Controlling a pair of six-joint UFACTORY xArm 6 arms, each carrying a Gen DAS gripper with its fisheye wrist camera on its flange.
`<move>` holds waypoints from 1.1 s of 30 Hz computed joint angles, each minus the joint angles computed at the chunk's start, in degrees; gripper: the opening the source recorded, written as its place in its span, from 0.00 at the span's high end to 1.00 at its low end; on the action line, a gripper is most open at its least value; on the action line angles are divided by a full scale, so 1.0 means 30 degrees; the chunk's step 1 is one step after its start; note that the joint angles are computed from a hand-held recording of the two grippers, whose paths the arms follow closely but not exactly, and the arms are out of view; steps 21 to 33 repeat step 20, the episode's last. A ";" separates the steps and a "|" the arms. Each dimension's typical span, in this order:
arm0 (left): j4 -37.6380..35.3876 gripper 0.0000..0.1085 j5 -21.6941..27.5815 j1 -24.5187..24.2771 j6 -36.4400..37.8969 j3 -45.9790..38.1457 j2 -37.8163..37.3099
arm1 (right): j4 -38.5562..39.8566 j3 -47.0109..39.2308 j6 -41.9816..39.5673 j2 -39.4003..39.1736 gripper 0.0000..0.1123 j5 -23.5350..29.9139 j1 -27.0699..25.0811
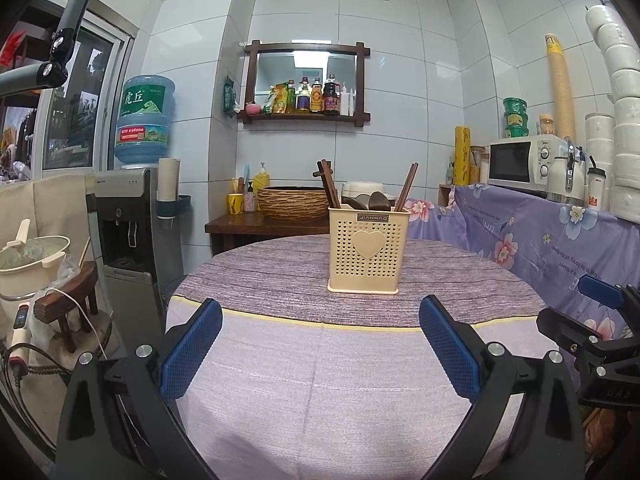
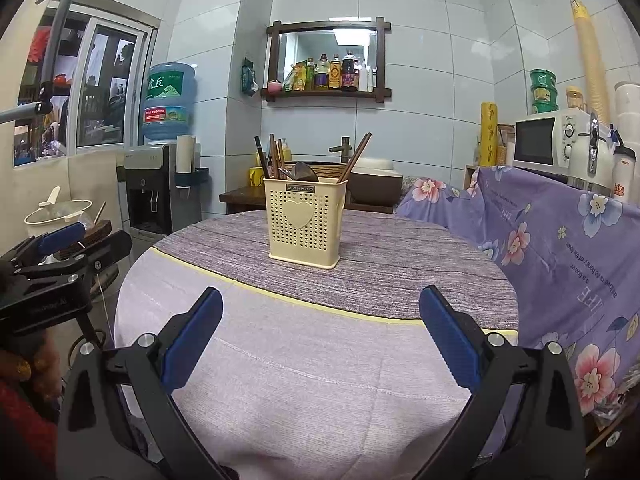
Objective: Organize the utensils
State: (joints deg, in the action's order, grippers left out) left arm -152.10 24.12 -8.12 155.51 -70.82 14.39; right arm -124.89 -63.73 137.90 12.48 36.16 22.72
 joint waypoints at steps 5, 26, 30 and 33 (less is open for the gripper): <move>0.0155 0.10 -0.0024 -0.0013 -0.0124 -0.0033 0.0032 | 0.0054 0.0014 0.0021 0.0040 0.13 -0.0028 -0.0029; -0.0245 0.10 -0.0981 -0.0181 0.0096 -0.0629 0.0256 | 0.0265 -0.0088 -0.0127 0.0062 0.13 -0.0094 -0.0035; -0.0245 0.10 -0.0981 -0.0181 0.0096 -0.0629 0.0256 | 0.0265 -0.0088 -0.0127 0.0062 0.13 -0.0094 -0.0035; -0.0245 0.10 -0.0981 -0.0181 0.0096 -0.0629 0.0256 | 0.0265 -0.0088 -0.0127 0.0062 0.13 -0.0094 -0.0035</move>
